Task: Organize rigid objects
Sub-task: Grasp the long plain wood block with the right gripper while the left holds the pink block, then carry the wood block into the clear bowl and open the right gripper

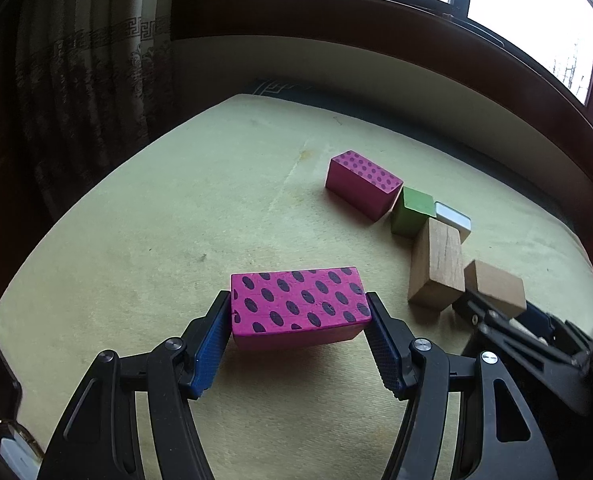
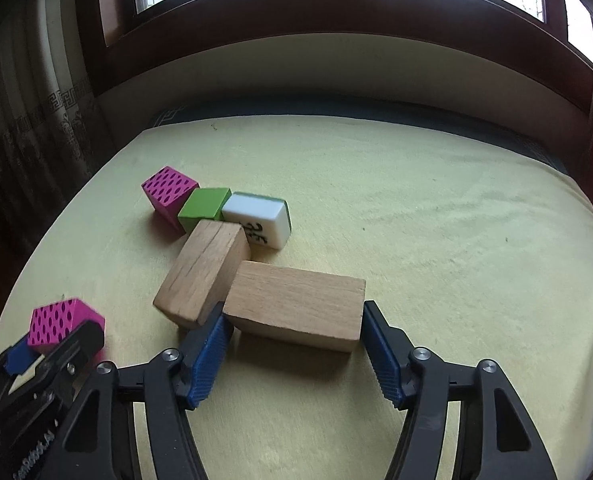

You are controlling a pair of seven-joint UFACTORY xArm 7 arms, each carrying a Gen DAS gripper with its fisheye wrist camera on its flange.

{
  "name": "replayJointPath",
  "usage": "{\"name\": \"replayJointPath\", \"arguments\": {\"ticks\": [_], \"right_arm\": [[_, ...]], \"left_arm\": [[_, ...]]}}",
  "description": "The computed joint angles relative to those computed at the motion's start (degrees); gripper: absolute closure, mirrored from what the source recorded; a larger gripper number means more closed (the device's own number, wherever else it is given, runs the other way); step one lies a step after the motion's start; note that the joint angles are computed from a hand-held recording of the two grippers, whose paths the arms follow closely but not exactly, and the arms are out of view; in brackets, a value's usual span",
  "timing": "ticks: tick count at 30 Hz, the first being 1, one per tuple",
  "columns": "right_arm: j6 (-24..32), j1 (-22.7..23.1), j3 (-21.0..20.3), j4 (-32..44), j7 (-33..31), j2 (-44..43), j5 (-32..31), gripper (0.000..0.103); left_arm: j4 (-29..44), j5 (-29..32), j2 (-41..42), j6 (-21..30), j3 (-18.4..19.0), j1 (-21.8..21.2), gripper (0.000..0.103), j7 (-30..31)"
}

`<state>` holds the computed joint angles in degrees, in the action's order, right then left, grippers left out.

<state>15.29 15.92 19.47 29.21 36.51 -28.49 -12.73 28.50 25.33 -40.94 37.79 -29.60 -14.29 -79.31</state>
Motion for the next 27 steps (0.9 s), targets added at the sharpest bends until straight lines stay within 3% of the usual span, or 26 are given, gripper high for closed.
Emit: {"name": "replayJointPath", "arguments": {"ticks": [15,27], "right_arm": [[4.06,2.41,0.89,-8.94,3.53,-15.26,2.69,0.035],[7.83,3.20,2.65,-11.75,6.72,-22.05,2.13,0.035]], "left_arm": [[1.13,1.05,0.93,-0.78,-1.21,-0.48,0.038,0.05],[2.54,2.81,2.07,-0.69,-2.89,-1.43,0.038,0.04]]}}
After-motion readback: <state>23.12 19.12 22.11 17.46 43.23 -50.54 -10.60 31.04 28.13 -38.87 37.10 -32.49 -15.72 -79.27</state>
